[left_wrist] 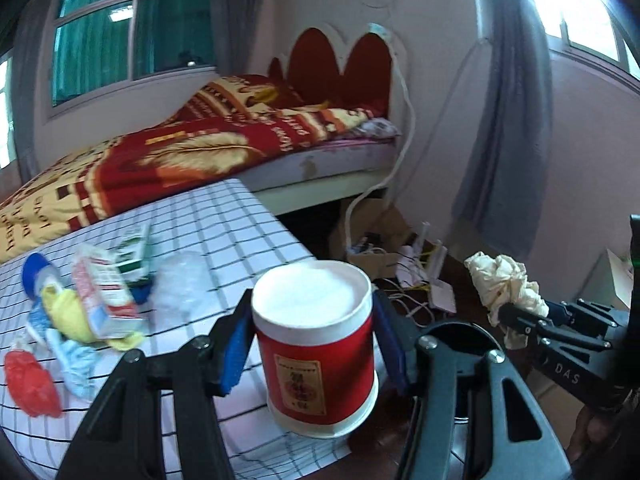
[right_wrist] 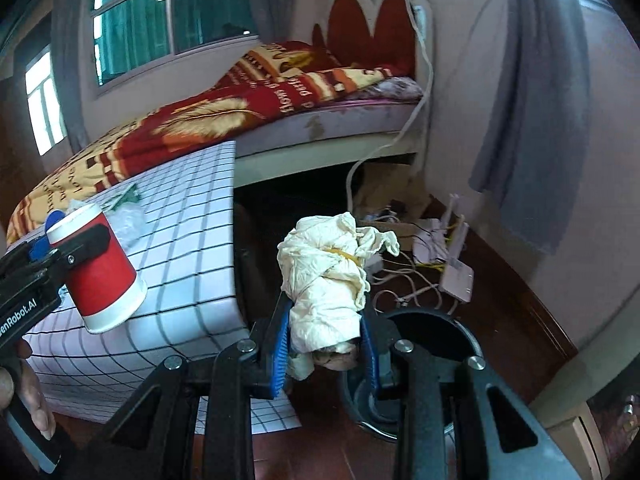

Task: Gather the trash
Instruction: 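Carry the cup and tissue over the black bin and open both tools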

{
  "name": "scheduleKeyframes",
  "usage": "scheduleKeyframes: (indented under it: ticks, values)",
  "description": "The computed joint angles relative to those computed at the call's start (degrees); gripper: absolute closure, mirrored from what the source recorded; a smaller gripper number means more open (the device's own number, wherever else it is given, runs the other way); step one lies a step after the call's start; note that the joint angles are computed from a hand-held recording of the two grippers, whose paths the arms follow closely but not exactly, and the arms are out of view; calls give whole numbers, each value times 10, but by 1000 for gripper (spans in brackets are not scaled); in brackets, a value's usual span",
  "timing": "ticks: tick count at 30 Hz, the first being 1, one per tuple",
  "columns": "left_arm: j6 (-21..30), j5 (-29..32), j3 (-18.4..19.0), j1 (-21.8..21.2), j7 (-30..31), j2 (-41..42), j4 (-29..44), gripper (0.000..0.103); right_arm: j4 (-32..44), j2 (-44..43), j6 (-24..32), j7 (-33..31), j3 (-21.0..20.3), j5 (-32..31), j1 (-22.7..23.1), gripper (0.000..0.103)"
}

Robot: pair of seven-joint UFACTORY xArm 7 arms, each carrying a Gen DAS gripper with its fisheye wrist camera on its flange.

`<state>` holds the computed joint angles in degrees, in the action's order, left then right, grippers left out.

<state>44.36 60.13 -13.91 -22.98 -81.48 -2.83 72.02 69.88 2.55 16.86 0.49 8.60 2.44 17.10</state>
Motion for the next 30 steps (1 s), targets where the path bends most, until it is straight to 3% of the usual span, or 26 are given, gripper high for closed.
scheduleKeyframes:
  ticks: [10,16,23,30]
  values:
    - [-54,-26,28,-54,55,119,106,45,-47,-22,-2,-36,-26,24,-39,70]
    - [-83,-71,54,-91,104,188,162,45,-65,-15,11,-108,-35,88,-62,70]
    - [-108,-156,73,-116,188,286,241,45,-59,27,26,-194,-34,157,-89,70]
    - [-117,-261,80,-119,274,371,316,45,-17,101,53,-236,-16,172,-110,70]
